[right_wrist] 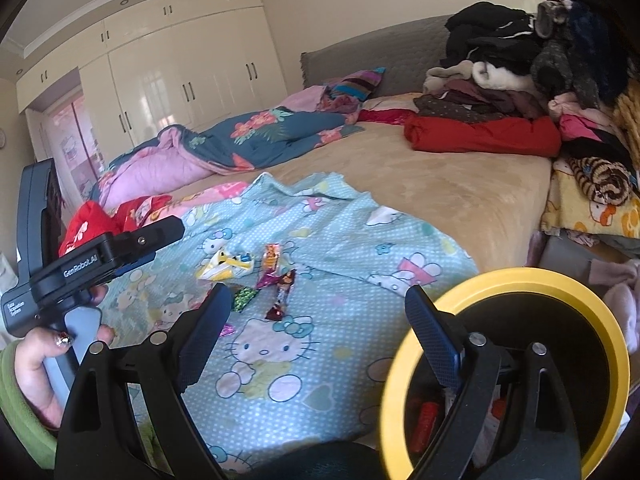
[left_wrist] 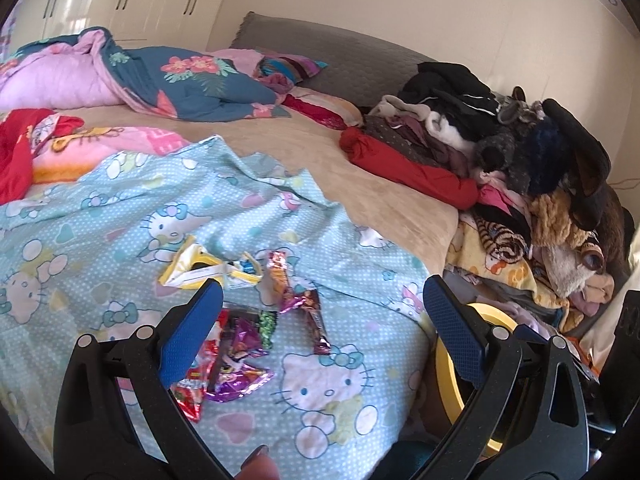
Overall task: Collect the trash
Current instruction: 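Move both tools back from the bin to the candy wrappers on the sheet, then close left tool on the red candy wrapper while right tool grasps the brown chocolate bar wrapper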
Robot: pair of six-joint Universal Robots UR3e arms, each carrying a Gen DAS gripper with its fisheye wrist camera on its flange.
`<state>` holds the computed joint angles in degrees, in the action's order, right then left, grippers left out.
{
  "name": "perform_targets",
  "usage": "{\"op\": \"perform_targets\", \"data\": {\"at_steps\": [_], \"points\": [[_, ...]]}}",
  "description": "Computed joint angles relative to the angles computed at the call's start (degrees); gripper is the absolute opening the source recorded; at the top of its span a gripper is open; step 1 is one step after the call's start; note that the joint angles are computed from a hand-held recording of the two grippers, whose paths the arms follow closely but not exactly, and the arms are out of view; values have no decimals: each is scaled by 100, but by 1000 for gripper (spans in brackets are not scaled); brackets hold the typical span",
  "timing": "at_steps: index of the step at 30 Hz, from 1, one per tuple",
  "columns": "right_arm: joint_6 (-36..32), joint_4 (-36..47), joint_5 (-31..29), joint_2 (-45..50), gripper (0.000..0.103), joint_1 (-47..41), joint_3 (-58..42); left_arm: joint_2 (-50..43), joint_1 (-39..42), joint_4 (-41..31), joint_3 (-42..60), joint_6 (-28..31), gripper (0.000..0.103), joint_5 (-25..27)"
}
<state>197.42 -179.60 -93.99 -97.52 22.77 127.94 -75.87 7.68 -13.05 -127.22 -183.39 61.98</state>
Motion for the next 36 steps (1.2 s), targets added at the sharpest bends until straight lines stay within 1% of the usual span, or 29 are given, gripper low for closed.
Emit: {"op": "perform_targets", "data": {"at_steps": [5, 10, 25, 28, 30, 32, 33, 35, 36], "points": [[5, 82, -94, 404, 87, 204, -374, 30, 237, -21, -77, 51, 92, -65], [-47, 207, -133, 853, 88, 375, -750, 69, 606, -125, -182, 125, 92, -297], [-132, 483, -43, 1950, 88, 492, -1737, -148, 1185, -319, -351, 382, 92, -474], [-169, 572, 6, 2163, 88, 479, -1958, -221, 1226, -374, -358, 417, 92, -436], [-186, 654, 58, 2359, 88, 469, -2153, -338, 1250, -506, -309, 485, 89, -388], [-177, 741, 143, 2542, 87, 427, -2323, -448, 1270, -668, -268, 532, 79, -326], [-179, 788, 203, 2641, 85, 400, -2411, -496, 1315, -745, -277, 559, 77, -357], [-175, 874, 308, 2796, 81, 341, -2543, -583, 1377, -928, -273, 635, 68, -411], [-164, 888, 376, 2854, 79, 304, -2576, -642, 1390, -1008, -260, 672, 66, -416]]}}
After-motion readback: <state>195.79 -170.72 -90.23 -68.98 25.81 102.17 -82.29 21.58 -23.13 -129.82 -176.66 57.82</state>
